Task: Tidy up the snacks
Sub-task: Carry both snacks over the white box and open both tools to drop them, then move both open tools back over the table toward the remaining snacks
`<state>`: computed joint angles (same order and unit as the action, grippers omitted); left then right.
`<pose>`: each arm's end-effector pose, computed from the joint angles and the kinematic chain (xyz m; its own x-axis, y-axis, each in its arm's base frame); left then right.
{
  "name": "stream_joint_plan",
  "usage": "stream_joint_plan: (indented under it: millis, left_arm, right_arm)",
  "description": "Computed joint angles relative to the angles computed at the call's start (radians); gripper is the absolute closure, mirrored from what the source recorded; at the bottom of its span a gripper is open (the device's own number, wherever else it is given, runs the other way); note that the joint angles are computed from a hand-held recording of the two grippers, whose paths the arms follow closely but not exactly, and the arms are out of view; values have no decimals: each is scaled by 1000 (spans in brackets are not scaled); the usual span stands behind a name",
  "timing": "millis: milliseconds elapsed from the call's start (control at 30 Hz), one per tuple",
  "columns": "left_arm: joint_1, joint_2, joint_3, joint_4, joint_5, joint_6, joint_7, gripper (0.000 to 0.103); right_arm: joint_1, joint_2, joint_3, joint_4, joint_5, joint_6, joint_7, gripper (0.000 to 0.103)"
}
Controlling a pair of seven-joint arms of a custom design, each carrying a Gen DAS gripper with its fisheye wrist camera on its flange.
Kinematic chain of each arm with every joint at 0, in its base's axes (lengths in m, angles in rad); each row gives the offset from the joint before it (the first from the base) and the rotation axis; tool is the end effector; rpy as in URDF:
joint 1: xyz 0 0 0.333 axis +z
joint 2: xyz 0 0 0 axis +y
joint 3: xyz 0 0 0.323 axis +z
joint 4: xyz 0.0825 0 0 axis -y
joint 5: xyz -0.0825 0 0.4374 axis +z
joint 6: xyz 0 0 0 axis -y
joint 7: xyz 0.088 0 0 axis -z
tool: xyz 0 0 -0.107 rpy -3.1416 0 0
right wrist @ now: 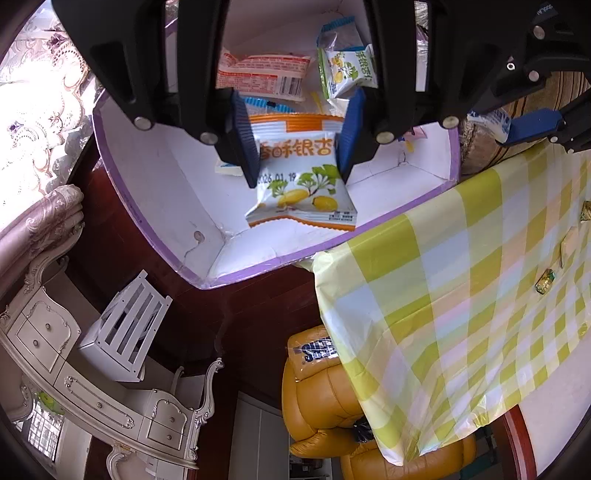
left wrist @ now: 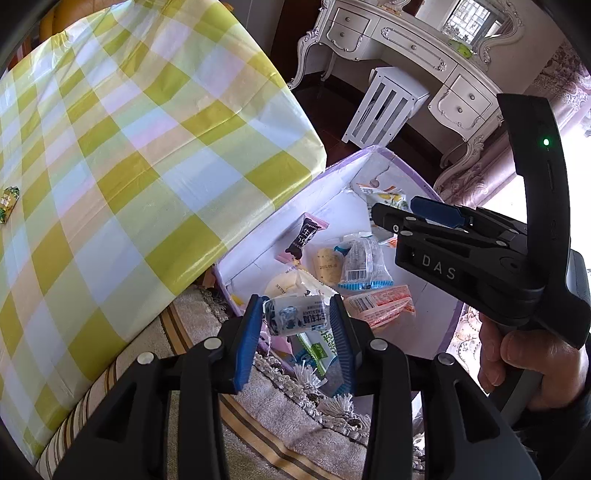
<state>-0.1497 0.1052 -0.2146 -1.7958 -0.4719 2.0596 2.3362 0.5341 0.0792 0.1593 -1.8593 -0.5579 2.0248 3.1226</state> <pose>0.6113 -0.2542 0.4976 -0.8087 -0.5322 0.2506 -0.5875 0.7096 -0.3890 0.5173 0.3875 0.4776 -0.5868 -0.8095 -0.0188 -0.7032 0.5209 -0.4840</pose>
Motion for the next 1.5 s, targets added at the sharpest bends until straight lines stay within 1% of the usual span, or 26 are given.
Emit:
stream_joint_plan:
  millis: [33,67,100,133,200,267,333,467,733,1000,1167,1400,1500]
  left_arm:
    - [0,0,0,1,-1,-2,-3,52]
    - [2,1,1,2,-5,-4,-5,44]
    - [4,1,2,3,-11,-4,-5,40]
    - [6,1,3,5,-15,-5,-4,39]
    - [8,0,4,4,-17,2,-7,36]
    - [11,-3,7,1,-19,19,-14,32]
    - [15,-2,10,4,-21,27,-21,32]
    - [24,-1,16,4,-16,67,-36,32]
    - [61,13,36,14,-23,208,-91,32]
    - [110,67,60,59,46,339,-230,32]
    - [153,125,76,121,96,374,-319,32]
    - [220,229,93,247,157,398,-424,33]
    - [244,280,100,311,189,398,-467,33]
  right_arm:
    - [1,1,0,2,-3,-3,1,41]
    - [2,2,0,4,-8,-4,3,39]
    - [2,2,0,4,-11,-2,4,36]
    - [3,5,0,8,-11,0,3,33]
    - [4,10,-1,15,-12,3,0,30]
    - [6,17,-1,26,-12,2,-7,30]
    - [9,27,-2,40,-15,2,-17,28]
    - [19,49,-5,72,-18,6,-31,27]
    - [51,139,-23,201,-30,27,-84,27]
    - [103,277,-58,398,-23,28,-191,27]
    - [132,357,-85,506,4,47,-247,27]
    - [174,480,-130,681,36,31,-303,27]
    - [187,548,-147,784,55,4,-342,27]
